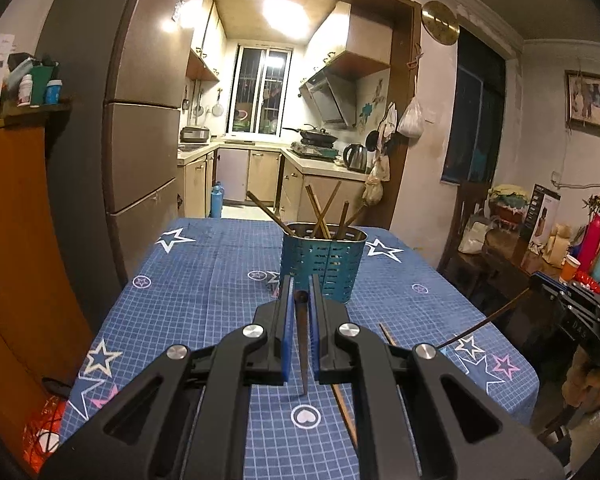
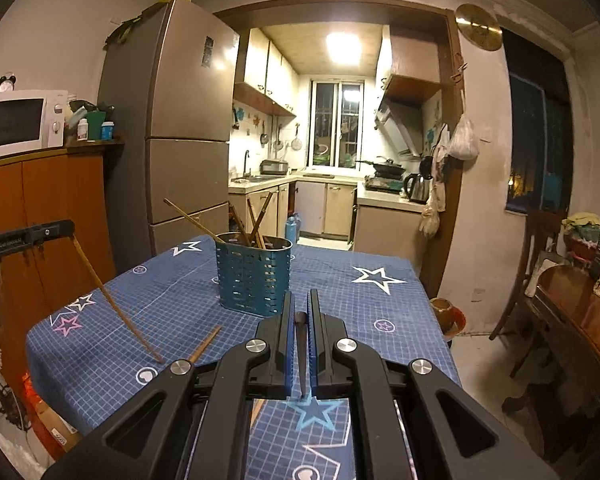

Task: Organize utensils
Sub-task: 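Lift the left gripper's chopstick toward the teal holder while the right gripper carries its chopstick, then lower the left gripper's chopstick into the holder and open while the right gripper releases its chopstick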

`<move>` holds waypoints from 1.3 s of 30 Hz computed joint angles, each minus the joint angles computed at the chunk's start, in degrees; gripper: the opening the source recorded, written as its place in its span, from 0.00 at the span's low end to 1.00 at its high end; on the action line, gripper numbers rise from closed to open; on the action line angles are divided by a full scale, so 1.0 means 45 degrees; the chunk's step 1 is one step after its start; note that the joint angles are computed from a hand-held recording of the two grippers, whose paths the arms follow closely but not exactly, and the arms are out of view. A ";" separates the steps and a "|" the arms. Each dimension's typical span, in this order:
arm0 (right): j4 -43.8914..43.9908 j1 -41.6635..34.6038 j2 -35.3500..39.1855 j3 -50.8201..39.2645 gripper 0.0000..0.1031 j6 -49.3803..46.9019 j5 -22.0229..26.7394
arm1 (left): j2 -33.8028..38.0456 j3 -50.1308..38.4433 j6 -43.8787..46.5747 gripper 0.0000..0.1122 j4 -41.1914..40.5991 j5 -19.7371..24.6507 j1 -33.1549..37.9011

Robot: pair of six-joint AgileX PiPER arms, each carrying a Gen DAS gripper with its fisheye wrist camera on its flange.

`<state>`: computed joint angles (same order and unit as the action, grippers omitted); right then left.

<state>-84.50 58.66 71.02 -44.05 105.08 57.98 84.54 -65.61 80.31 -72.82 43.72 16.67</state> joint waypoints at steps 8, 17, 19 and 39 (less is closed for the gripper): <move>0.1111 -0.1989 0.0339 -0.1545 0.07 -0.2160 -0.2184 | 0.0610 -0.1743 -0.1855 0.05 0.1549 0.0052 -0.0668; 0.2603 -0.3435 0.0737 -0.2611 0.07 -0.3808 -0.3868 | 0.1393 -0.2845 -0.2740 0.05 0.2093 0.0441 -0.0910; 0.2895 -0.3601 0.0917 -0.2983 0.07 -0.4252 -0.4013 | 0.1581 -0.3251 -0.2982 0.05 0.2216 0.0514 -0.0961; 0.6849 -0.5945 0.4301 -1.1847 0.07 -1.1950 -0.4419 | 0.5875 -1.3663 -0.9448 0.05 0.6193 0.0689 -0.3338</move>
<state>-53.68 31.91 90.38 -97.36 51.30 38.09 110.98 -127.09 37.80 -44.96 46.82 1.64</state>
